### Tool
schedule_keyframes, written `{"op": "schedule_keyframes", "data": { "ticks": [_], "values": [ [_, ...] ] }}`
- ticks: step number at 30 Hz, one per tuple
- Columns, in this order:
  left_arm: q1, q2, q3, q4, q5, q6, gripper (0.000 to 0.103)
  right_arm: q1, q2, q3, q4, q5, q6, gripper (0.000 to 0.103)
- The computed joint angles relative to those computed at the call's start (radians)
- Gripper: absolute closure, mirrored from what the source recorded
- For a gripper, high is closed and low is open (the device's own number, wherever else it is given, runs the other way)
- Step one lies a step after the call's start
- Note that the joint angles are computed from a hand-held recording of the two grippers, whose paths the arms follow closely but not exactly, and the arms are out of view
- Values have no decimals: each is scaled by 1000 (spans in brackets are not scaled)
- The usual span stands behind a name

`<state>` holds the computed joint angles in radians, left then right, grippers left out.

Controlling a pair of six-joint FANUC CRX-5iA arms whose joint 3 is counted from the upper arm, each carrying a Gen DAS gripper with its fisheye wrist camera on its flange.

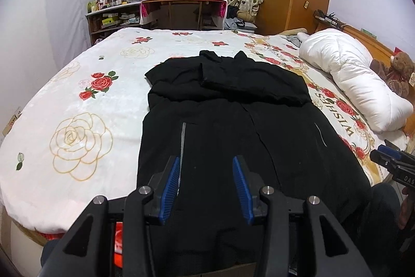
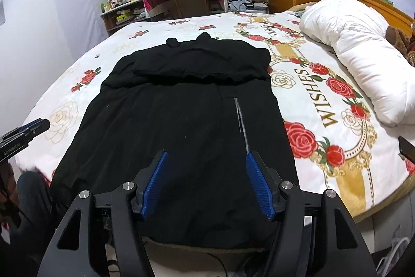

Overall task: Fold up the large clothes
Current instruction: 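Move both grippers to the coat hem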

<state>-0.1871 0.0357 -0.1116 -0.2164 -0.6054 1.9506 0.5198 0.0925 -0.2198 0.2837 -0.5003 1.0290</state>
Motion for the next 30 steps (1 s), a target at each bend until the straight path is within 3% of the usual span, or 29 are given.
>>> {"op": "schedule_keyframes", "data": {
  "ticks": [15,30],
  "values": [
    [1,-7,-19,-44,-35,63,58,-2,-29,-73,38,20,-83,40],
    [66,29,-40,-8,-59,81,48,-66,38,16,-113,-54,-21,34]
  ]
}}
